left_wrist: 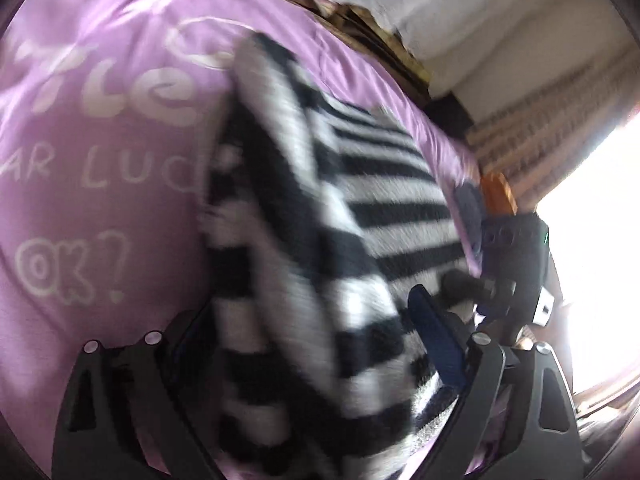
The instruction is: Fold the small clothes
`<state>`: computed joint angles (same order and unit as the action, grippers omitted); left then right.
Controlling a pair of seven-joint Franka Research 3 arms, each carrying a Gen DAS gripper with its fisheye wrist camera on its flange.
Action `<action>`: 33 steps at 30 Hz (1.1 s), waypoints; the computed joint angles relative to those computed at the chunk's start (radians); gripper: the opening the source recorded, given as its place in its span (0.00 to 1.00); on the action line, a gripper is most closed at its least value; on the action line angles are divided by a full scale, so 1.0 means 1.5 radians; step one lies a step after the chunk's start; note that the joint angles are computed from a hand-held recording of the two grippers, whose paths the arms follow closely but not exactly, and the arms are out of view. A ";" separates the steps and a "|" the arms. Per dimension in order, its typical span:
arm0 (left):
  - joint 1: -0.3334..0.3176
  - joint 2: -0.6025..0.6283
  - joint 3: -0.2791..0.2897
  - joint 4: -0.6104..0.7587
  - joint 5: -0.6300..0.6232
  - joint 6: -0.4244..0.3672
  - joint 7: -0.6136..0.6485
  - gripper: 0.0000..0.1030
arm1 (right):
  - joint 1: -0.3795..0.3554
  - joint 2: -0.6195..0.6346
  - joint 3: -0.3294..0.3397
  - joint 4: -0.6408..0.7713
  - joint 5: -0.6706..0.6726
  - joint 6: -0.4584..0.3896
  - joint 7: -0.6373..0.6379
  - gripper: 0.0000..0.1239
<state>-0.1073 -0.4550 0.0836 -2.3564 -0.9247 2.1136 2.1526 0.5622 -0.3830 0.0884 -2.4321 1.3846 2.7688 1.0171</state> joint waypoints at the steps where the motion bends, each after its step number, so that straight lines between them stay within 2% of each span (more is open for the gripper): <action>1: -0.001 0.005 0.010 0.000 -0.016 -0.005 0.004 0.86 | 0.001 0.002 0.008 0.000 -0.010 0.011 -0.004 0.68; 5: 0.002 -0.008 -0.021 -0.012 0.015 0.032 0.018 0.89 | 0.008 0.005 0.021 -0.002 -0.054 0.053 0.014 0.69; 7: -0.006 -0.022 -0.039 -0.019 0.047 0.060 0.009 0.90 | 0.015 0.007 0.022 -0.002 -0.066 0.068 0.024 0.58; 10: -0.031 -0.035 -0.033 -0.028 0.042 0.076 -0.007 0.77 | 0.022 -0.004 0.030 -0.013 -0.100 0.097 0.065 0.53; 14: -0.055 -0.066 -0.018 -0.046 0.014 0.099 -0.031 0.60 | 0.029 -0.035 0.027 -0.031 -0.155 0.114 0.126 0.50; 19: -0.107 -0.084 -0.033 -0.037 0.002 0.139 -0.034 0.60 | 0.029 -0.146 0.011 -0.106 -0.218 0.144 0.178 0.50; 22: -0.141 -0.070 -0.044 -0.004 0.001 0.143 -0.039 0.60 | -0.019 -0.221 0.027 -0.150 -0.287 0.135 0.244 0.50; 27: -0.187 -0.015 -0.074 0.080 0.004 0.158 -0.046 0.60 | -0.109 -0.361 0.034 -0.206 -0.386 0.086 0.331 0.50; 33: -0.228 0.079 -0.117 0.222 -0.002 0.160 -0.034 0.60 | -0.218 -0.511 -0.002 -0.229 -0.507 0.000 0.393 0.50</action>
